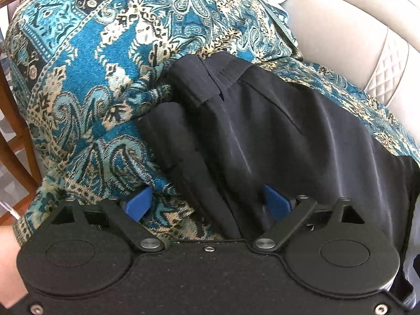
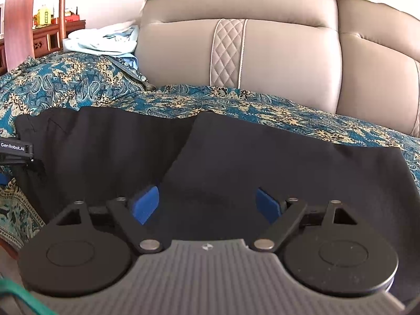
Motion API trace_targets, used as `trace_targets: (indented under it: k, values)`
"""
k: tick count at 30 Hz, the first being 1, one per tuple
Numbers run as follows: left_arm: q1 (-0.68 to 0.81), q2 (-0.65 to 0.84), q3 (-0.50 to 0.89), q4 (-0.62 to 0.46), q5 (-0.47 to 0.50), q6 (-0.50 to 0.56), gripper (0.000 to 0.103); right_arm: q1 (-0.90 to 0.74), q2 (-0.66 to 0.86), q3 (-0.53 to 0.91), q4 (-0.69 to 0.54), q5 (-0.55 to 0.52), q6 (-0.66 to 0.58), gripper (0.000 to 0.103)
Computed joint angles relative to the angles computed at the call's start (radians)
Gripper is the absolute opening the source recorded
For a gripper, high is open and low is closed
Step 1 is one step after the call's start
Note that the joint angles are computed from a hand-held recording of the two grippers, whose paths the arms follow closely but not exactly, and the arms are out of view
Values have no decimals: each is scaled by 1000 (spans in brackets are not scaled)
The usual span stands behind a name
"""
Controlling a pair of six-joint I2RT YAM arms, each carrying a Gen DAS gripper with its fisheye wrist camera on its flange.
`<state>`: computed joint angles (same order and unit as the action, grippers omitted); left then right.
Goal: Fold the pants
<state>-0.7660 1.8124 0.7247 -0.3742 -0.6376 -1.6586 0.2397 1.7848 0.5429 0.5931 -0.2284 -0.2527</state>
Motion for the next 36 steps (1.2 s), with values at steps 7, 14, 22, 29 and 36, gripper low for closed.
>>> trace_targets:
  k: [7,14,22,29,36]
  values:
    - [7,-26,-47,75,-25,41,71,-1,6,-1,6,0,-1,90]
    - [4,-122,-160,166,-35,-44,43,0,10,2,4,4,-2,90]
    - [-21,-187,-199,148,-93,-91,44,-3,10,6,4,1,1,90]
    - [72,-172,-229,284,-26,7,62,-2,12,7,5,2,4,90]
    - [5,-131,-80,-1,-83,-79,34,-6,11,8,8,3,11,90]
